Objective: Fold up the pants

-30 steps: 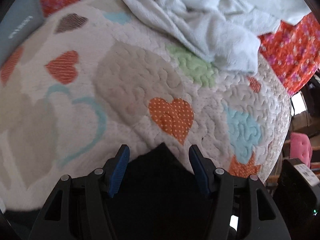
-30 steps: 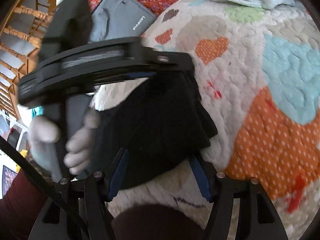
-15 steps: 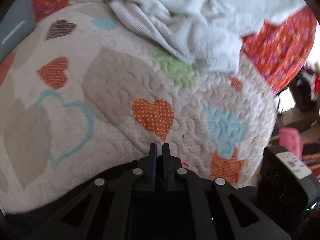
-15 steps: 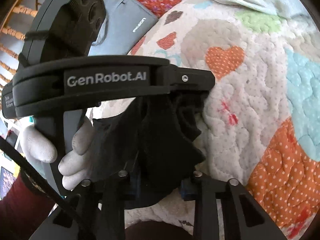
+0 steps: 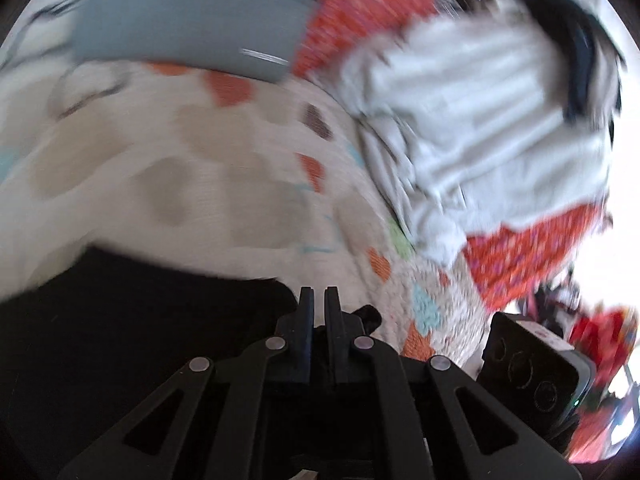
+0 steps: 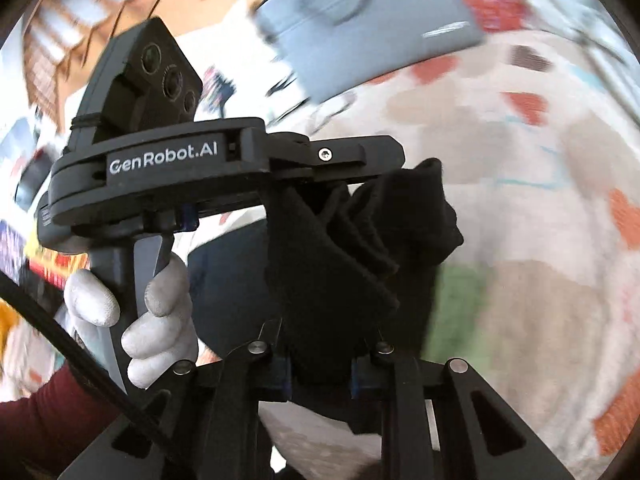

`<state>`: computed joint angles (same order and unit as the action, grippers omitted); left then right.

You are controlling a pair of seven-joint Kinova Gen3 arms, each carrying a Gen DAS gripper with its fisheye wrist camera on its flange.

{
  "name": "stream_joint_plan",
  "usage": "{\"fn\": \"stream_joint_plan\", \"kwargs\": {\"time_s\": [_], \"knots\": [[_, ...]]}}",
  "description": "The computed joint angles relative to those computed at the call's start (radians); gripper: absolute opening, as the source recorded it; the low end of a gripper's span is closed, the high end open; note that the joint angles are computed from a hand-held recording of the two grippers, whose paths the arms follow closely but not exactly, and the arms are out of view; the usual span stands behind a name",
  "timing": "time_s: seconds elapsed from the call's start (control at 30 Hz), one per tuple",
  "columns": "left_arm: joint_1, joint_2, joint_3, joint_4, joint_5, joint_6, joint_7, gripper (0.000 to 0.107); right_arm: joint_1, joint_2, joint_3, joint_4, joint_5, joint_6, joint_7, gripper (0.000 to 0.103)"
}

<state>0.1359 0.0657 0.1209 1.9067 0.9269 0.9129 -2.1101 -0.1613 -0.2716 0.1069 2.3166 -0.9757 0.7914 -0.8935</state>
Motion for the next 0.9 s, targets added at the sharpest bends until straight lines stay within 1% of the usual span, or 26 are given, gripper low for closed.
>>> {"fn": "stream_joint_plan", "kwargs": {"time_s": [0.1, 0.13, 0.17, 0.2, 0.23, 0.27, 0.3, 0.33, 0.37, 0.4, 0.43, 0.47, 0.5, 0.53, 0.57, 0.6, 0.63, 0.67, 0.7, 0.73, 0.8, 0.83, 0.87, 0.9], "knots": [[-0.091, -0.051, -0.082, 0.105, 0.054, 0.023, -0.045, 0.006, -0.045, 0.119, -0.104, -0.079, 0.013, -0.043, -0.029, 0.021], [-0.118, -0.061, -0.108, 0.138, 0.060, 0.024, -0.041, 0.007, -0.048, 0.165, -0.143, -0.107, 0.016, -0.053, -0.033, 0.023], [-0.152, -0.062, -0.135, 0.169, 0.078, 0.041, -0.053, 0.008, -0.044, 0.208, -0.189, -0.127, 0.021, -0.062, -0.039, 0.024], [-0.184, -0.063, -0.159, 0.200, 0.103, 0.063, -0.075, 0.008, -0.029, 0.233, -0.235, -0.139, 0.031, -0.073, -0.049, 0.033], [-0.224, -0.065, -0.191, 0.233, 0.129, 0.095, -0.103, 0.008, -0.015, 0.261, -0.269, -0.147, 0.027, -0.073, -0.045, 0.054], [-0.263, -0.072, -0.220, 0.262, 0.147, 0.127, -0.131, 0.009, -0.007, 0.292, -0.292, -0.156, 0.007, -0.060, -0.028, 0.062], [-0.296, -0.082, -0.241, 0.285, 0.157, 0.151, -0.154, 0.014, -0.009, 0.310, -0.296, -0.156, -0.027, -0.055, -0.002, 0.067], [-0.331, -0.100, -0.263, 0.307, 0.161, 0.174, -0.174, 0.022, -0.022, 0.318, -0.289, -0.160, -0.047, -0.040, 0.011, 0.067], [-0.364, -0.125, -0.288, 0.329, 0.162, 0.191, -0.186, 0.027, -0.042, 0.333, -0.271, -0.168, -0.058, -0.034, 0.022, 0.067], [-0.388, -0.137, -0.304, 0.340, 0.158, 0.206, -0.195, 0.035, -0.070, 0.334, -0.244, -0.170, -0.066, -0.029, 0.026, 0.068], [-0.416, -0.153, -0.323, 0.355, 0.160, 0.220, -0.206, 0.038, -0.084, 0.331, -0.223, -0.172, -0.070, -0.016, 0.031, 0.068], [-0.446, -0.160, -0.349, 0.365, 0.157, 0.246, -0.224, 0.038, -0.092, 0.322, -0.205, -0.175, -0.069, -0.001, 0.032, 0.068], [-0.469, -0.168, -0.357, 0.368, 0.151, 0.262, -0.225, 0.038, -0.116, 0.295, -0.186, -0.169, -0.062, 0.004, 0.017, 0.068], [-0.493, -0.185, -0.370, 0.373, 0.137, 0.275, -0.219, 0.038, -0.143, 0.283, -0.150, -0.174, -0.047, 0.000, -0.002, 0.068], [-0.507, -0.200, -0.374, 0.375, 0.126, 0.280, -0.215, 0.038, -0.160, 0.253, -0.125, -0.170, -0.027, 0.003, -0.035, 0.068], [-0.514, -0.220, -0.372, 0.376, 0.115, 0.280, -0.203, 0.038, -0.183, 0.208, -0.118, -0.160, -0.018, -0.006, -0.076, 0.068], [-0.518, -0.244, -0.373, 0.376, 0.104, 0.288, -0.198, 0.038, -0.187, 0.164, -0.107, -0.153, -0.001, -0.013, -0.115, 0.068], [-0.517, -0.269, -0.379, 0.379, 0.097, 0.301, -0.203, 0.038, -0.172, 0.118, -0.105, -0.146, 0.027, -0.004, -0.156, 0.068], [-0.508, -0.293, -0.378, 0.384, 0.097, 0.314, -0.213, 0.038, -0.145, 0.071, -0.119, -0.134, 0.059, 0.021, -0.193, 0.068], [-0.505, -0.311, -0.361, 0.386, 0.096, 0.312, -0.211, 0.038, -0.098, 0.044, -0.123, -0.140, 0.089, 0.029, -0.234, 0.068], [-0.461, -0.363, -0.292, 0.386, 0.079, 0.259, -0.174, 0.038, -0.006, 0.028, -0.167, -0.149, 0.156, 0.007, -0.315, 0.068], [-0.415, -0.377, -0.245, 0.376, 0.057, 0.218, -0.151, 0.038, 0.040, 0.025, -0.188, -0.152, 0.188, 0.001, -0.356, 0.068], [-0.387, -0.387, -0.199, 0.366, 0.029, 0.178, -0.115, 0.038, 0.086, 0.023, -0.217, -0.159, 0.218, 0.003, -0.396, 0.068], [-0.360, -0.385, -0.153, 0.353, -0.012, 0.137, -0.076, 0.038, 0.120, 0.023, -0.229, -0.165, 0.254, 0.010, -0.436, 0.068]]}}
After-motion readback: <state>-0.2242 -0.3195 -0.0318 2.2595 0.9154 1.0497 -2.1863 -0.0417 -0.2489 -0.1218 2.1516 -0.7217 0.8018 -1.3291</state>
